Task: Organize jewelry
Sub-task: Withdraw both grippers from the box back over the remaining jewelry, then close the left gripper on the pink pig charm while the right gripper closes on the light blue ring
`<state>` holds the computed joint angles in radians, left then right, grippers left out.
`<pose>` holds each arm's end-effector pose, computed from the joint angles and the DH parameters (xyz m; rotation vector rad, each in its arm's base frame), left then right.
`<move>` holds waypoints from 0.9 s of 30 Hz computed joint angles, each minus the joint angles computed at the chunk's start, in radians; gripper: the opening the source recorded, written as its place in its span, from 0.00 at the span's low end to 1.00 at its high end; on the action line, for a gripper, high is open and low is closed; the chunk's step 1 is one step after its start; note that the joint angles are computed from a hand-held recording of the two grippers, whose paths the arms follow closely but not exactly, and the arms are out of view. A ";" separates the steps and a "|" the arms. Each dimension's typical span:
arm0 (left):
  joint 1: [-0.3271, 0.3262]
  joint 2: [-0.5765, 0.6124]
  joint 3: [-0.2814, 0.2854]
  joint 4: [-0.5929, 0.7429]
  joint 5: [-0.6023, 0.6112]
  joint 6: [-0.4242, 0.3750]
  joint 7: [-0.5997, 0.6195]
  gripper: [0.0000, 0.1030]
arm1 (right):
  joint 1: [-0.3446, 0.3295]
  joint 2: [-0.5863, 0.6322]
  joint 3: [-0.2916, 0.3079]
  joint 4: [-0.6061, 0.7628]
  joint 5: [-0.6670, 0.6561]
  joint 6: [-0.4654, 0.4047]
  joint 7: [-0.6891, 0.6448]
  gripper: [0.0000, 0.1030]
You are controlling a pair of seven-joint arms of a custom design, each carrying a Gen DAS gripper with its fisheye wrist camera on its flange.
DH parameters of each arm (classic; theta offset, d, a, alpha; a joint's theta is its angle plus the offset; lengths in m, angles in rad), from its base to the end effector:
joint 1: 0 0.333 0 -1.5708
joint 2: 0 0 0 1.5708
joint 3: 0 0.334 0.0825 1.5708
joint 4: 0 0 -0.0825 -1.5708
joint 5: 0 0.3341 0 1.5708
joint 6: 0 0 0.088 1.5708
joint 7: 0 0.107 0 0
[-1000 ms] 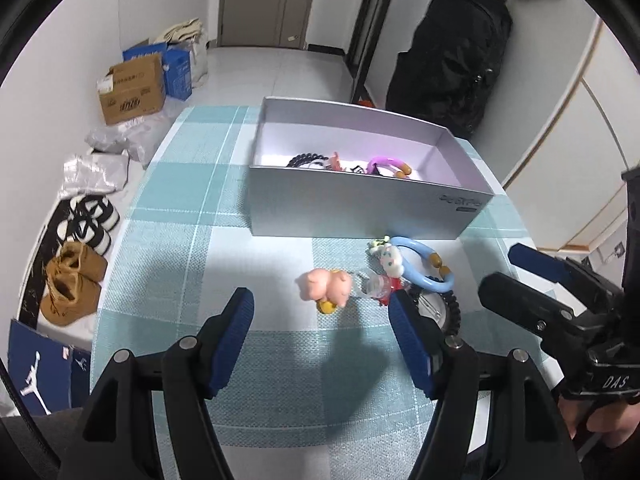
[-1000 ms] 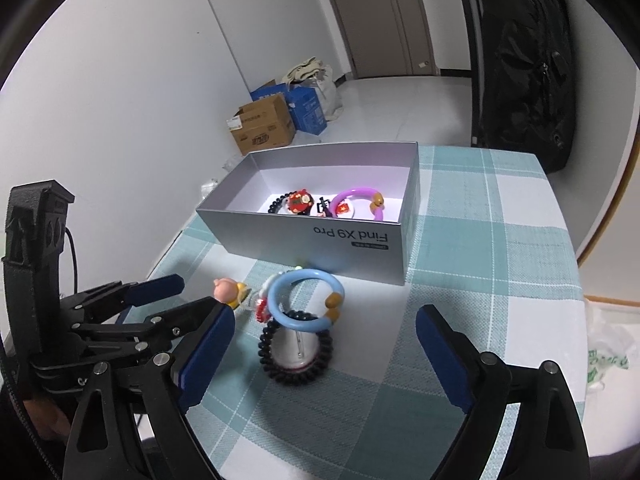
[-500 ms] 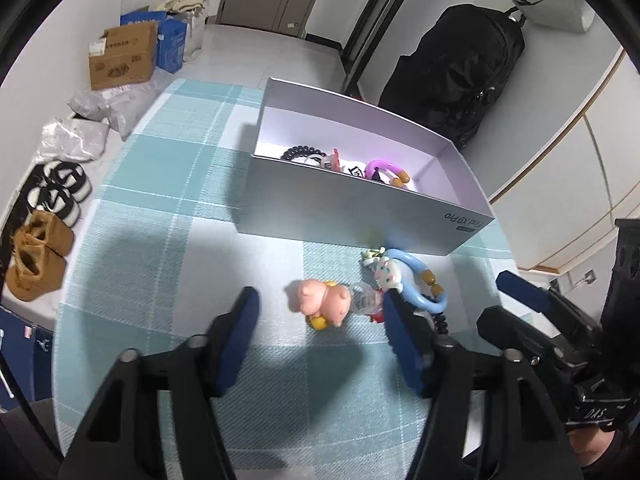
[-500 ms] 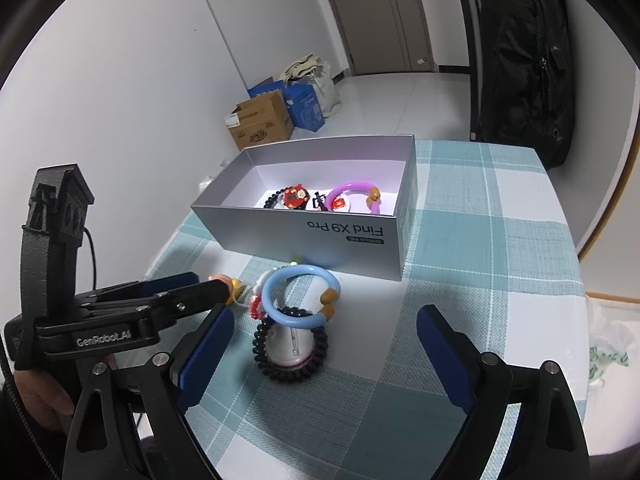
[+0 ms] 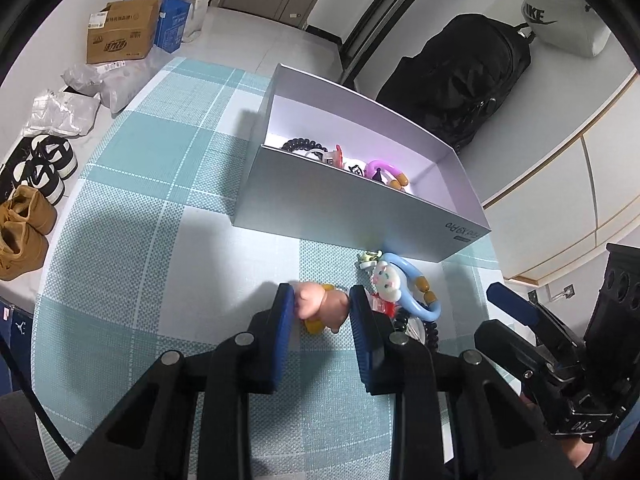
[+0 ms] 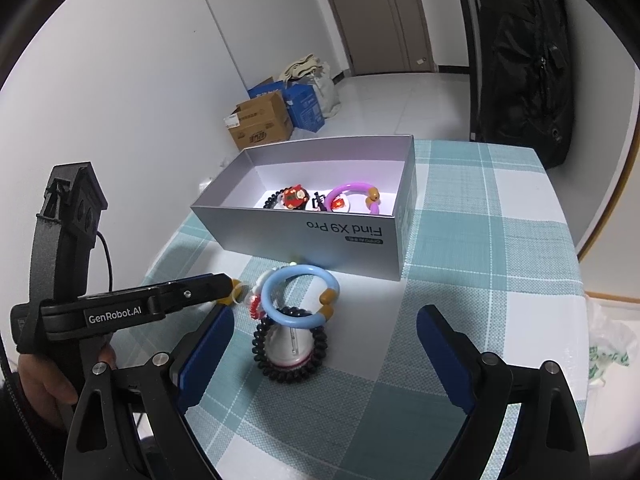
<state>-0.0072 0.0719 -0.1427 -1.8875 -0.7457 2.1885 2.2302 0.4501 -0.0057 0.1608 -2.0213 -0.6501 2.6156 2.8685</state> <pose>0.5506 -0.1057 0.5353 1.5226 -2.3790 1.0003 0.4416 0.3260 0.5554 -1.5357 1.9113 -0.4868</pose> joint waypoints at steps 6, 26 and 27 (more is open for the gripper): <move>0.003 -0.003 0.002 0.003 0.000 -0.003 -0.016 0.22 | 0.000 -0.002 -0.001 -0.005 0.023 0.007 -0.009 0.91; 0.027 -0.034 0.030 0.012 -0.150 -0.035 0.050 0.22 | -0.008 0.072 -0.044 -0.022 0.232 0.251 -0.117 0.90; 0.028 -0.033 0.031 0.013 -0.152 -0.039 0.052 0.22 | -0.006 0.075 -0.049 -0.021 0.228 0.256 -0.110 0.90</move>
<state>0.0213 0.0384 -0.1120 -1.8750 -0.8980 2.1499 2.2822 0.4444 0.0691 0.1119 -2.0426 -0.4217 2.8714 2.7583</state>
